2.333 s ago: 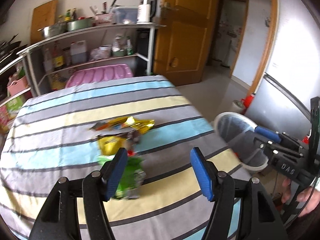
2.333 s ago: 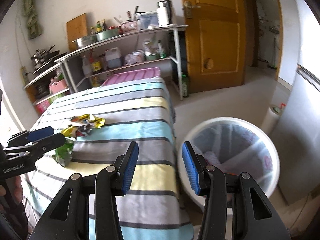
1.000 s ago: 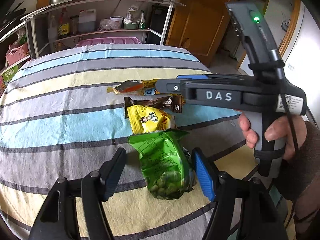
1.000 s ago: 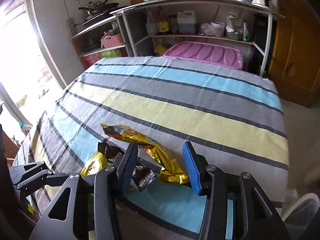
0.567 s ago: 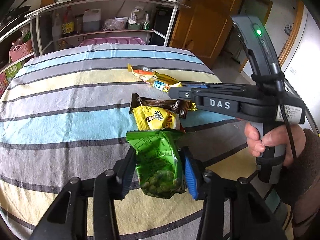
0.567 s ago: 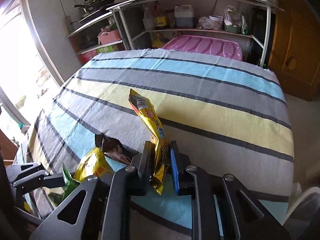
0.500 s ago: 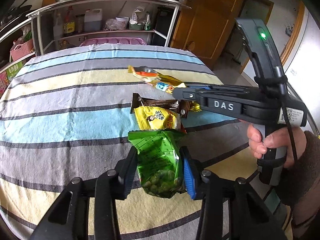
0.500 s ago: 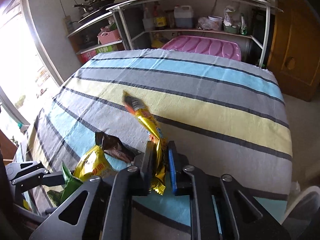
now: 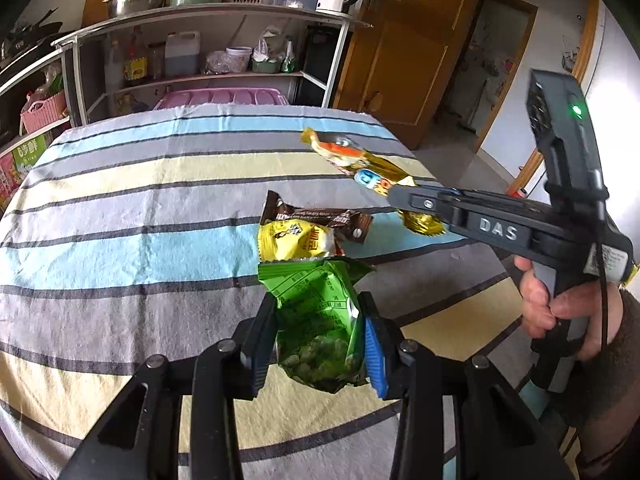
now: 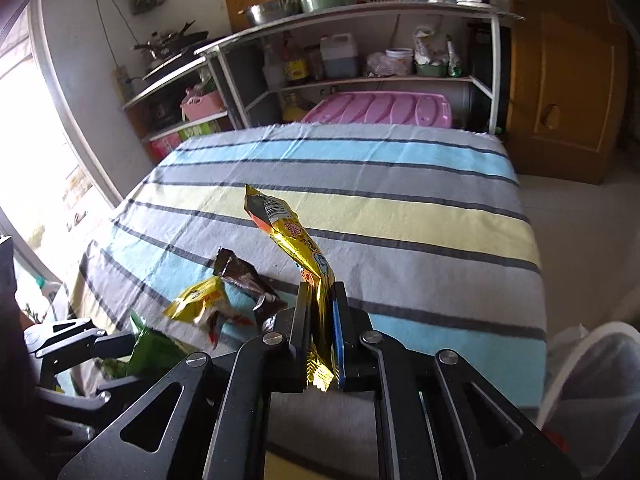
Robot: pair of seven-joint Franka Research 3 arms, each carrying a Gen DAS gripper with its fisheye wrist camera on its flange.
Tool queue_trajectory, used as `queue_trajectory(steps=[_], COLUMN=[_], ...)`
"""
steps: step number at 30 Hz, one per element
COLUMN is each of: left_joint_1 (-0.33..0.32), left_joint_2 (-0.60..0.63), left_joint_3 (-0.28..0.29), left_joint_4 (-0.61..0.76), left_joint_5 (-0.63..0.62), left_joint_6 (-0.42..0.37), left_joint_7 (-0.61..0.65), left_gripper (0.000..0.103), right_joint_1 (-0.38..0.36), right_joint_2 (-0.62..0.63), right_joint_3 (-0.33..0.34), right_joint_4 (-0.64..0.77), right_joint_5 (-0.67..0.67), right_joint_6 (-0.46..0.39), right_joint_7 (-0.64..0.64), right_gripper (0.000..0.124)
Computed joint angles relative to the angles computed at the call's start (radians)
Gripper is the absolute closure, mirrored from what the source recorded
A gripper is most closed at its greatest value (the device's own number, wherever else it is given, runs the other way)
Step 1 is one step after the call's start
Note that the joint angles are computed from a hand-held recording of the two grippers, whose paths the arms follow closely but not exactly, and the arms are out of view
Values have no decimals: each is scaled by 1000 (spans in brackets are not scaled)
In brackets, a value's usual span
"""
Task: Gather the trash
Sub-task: 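Lift the green bag and gold wrapper toward the white bin with both tools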
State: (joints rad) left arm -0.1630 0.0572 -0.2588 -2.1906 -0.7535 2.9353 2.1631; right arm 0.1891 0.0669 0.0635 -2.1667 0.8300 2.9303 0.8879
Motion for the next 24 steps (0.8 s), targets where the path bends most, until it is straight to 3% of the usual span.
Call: queue_trajectory(steps=[12, 14, 21, 24], left_joint_1=[-54, -64, -92, -100], left_joint_2=[-34, -33, -18, -13], left_joint_3=[-1, -2, -20, -31], left_joint_4=[2, 6, 37, 45], left_joint_5=[-48, -23, 21, 56], left_joint_6=[6, 9, 16, 26], left_joint_7=[82, 66, 51, 36], left_gripper=[62, 62, 62, 62], right_joint_1=[55, 38, 75, 26], right_joint_2=[-192, -220, -319, -369], right_joint_3=[-54, -44, -105, -83], right_joint_4=[-199, -239, -356, -417], right_joint_5=[119, 31, -40, -107], right_joint_6=[109, 136, 207, 228], right_joint_7=[-19, 66, 167, 254], right_gripper=[115, 115, 115, 115])
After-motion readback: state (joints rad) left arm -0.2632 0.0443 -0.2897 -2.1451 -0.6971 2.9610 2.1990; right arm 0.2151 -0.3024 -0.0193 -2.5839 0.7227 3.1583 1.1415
